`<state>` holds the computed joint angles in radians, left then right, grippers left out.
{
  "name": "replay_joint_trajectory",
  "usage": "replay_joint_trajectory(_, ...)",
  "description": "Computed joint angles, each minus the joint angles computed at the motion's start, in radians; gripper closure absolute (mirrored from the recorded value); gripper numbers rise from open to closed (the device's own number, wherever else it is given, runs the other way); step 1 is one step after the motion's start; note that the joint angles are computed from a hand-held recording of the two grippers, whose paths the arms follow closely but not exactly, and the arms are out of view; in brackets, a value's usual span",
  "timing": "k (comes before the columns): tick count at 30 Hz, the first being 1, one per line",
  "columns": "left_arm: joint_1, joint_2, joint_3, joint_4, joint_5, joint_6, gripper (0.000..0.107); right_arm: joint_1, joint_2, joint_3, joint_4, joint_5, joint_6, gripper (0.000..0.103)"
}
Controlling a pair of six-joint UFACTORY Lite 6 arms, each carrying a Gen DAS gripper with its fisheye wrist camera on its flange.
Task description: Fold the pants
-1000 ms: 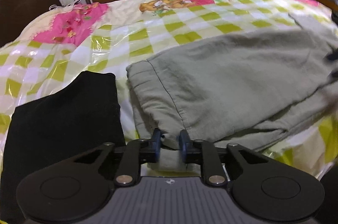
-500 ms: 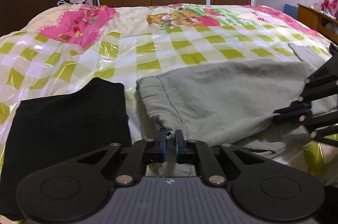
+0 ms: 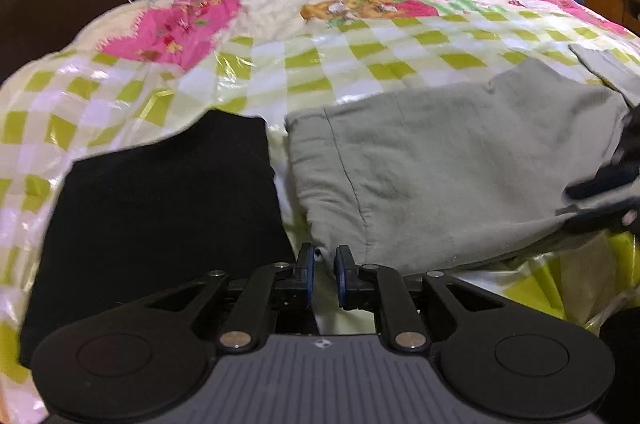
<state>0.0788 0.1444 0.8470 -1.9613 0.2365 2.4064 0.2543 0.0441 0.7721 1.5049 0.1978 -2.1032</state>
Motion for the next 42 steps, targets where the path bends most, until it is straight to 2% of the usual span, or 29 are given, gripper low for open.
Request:
replay_joint_trajectory(2, -0.009, -0.045, -0.020, -0.035, -0.014, 0.024, 0.080, -0.055, -0.072, -0.020, -0.098, 0.043, 0.115, 0.086)
replay_joint_trajectory(4, -0.021, -0.082, -0.025, 0.026, -0.012, -0.058, 0.080, -0.134, -0.145, -0.050, -0.151, 0.078, 0.184, 0.085)
replay_joint_trajectory(7, -0.101, -0.130, -0.031, 0.015, -0.038, -0.079, 0.080, -0.313, -0.182, -0.033, -0.325, 0.125, 0.382, 0.085)
replay_joint_trajectory(10, -0.214, -0.119, 0.006, 0.164, -0.019, -0.289, 0.080, -0.428, -0.147, 0.033, -0.626, 0.029, 0.696, 0.082)
replay_joint_trajectory(12, -0.297, -0.056, 0.067, 0.260, 0.023, -0.446, 0.080, -0.502, -0.036, 0.134, -0.810, -0.056, 0.906, 0.073)
replay_joint_trajectory(15, -0.457, 0.087, 0.177, 0.137, 0.052, -0.405, 0.080, -0.597, 0.216, 0.363, -1.032, -0.138, 1.220, 0.067)
replay_joint_trajectory(17, -0.540, 0.194, 0.272, 0.096, 0.064, -0.410, 0.080, -0.651, 0.389, 0.559, -1.149, -0.091, 1.429, 0.067)
replay_joint_trajectory(20, -0.630, 0.340, 0.430, 0.206, 0.078, -0.577, 0.080, -0.665, 0.626, 0.863, -1.345, 0.013, 1.743, 0.067)
replay_joint_trajectory(22, -0.669, 0.419, 0.521, 0.303, 0.083, -0.684, 0.080, -0.657, 0.731, 1.000, -1.508, 0.062, 1.952, 0.066)
replay_joint_trajectory(23, -0.689, 0.438, 0.539, 0.313, 0.074, -0.695, 0.080, -0.653, 0.788, 1.078, -1.564, 0.097, 2.019, 0.064)
replay_joint_trajectory(25, -0.722, 0.474, 0.581, 0.366, 0.058, -0.733, 0.080, -0.663, 0.908, 1.237, -1.638, 0.162, 2.123, 0.067)
replay_joint_trajectory(26, -0.732, 0.480, 0.591, 0.395, 0.055, -0.759, 0.080, -0.681, 0.937, 1.273, -1.612, 0.171, 2.113, 0.075)
replay_joint_trajectory(27, -0.741, 0.487, 0.602, 0.429, 0.054, -0.790, 0.080, -0.704, 0.936, 1.266, -1.545, 0.165, 2.062, 0.096)
replay_joint_trajectory(28, -0.748, 0.493, 0.611, 0.448, 0.052, -0.806, 0.080, -0.742, 0.928, 1.252, -1.440, 0.163, 1.974, 0.101)
replay_joint_trajectory(31, -0.766, 0.509, 0.652, 0.546, 0.039, -0.902, 0.080, -0.830, 0.846, 1.158, -1.126, 0.157, 1.696, 0.101)
replay_joint_trajectory(33, -0.782, 0.498, 0.656, 0.547, 0.028, -0.896, 0.080, -0.904, 0.743, 1.061, -0.917, 0.174, 1.502, 0.101)
replay_joint_trajectory(37, -0.827, 0.509, 0.690, 0.542, 0.032, -0.897, 0.078, -1.143, 0.490, 0.840, -0.498, 0.342, 1.138, 0.101)
replay_joint_trajectory(39, -0.857, 0.554, 0.747, 0.641, 0.030, -0.997, 0.078, -1.295, 0.386, 0.689, -0.303, 0.419, 0.947, 0.101)
replay_joint_trajectory(40, -0.876, 0.585, 0.784, 0.716, 0.029, -1.069, 0.078, -1.359, 0.373, 0.642, -0.254, 0.446, 0.889, 0.101)
replay_joint_trajectory(42, -0.904, 0.638, 0.853, 0.857, 0.041, -1.206, 0.078, -1.445, 0.397, 0.602, -0.276, 0.449, 0.859, 0.100)
